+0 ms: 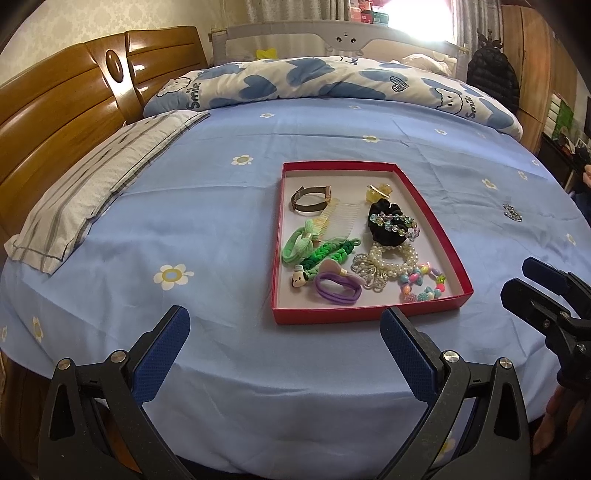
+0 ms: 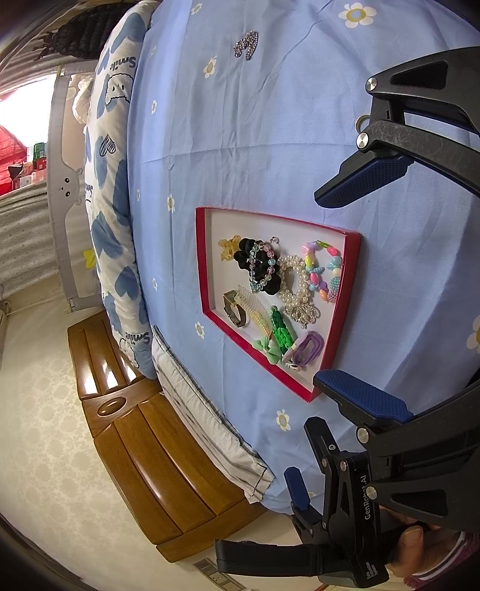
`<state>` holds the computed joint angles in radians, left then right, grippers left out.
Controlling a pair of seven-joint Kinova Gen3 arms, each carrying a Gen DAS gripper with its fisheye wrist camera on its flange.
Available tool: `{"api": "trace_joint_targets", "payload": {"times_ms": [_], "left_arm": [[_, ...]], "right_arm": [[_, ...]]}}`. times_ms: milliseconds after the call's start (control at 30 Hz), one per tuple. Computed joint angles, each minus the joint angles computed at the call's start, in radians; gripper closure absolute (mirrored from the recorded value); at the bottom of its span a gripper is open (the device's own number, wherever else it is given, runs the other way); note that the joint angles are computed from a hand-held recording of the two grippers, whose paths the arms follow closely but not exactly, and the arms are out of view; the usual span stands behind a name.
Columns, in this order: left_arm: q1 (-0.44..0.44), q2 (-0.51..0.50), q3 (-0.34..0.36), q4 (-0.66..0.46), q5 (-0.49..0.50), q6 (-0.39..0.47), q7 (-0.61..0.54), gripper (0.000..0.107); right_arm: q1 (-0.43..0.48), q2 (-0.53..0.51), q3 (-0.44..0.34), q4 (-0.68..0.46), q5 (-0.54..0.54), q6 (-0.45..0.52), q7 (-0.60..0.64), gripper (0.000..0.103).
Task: Organize jewelry
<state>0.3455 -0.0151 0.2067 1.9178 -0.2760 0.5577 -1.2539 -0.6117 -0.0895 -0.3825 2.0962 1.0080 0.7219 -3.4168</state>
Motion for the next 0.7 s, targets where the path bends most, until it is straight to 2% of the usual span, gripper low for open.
{"api": "trace_joint_targets", "payload": {"times_ms": [700], "left_arm": [[0.004, 0.001, 0.003, -0.001, -0.009, 0.001, 0.003, 0.004]], "right_arm": [[-0.003, 0.001, 0.000, -0.001, 0.003, 0.003, -0.005, 0.012]]}}
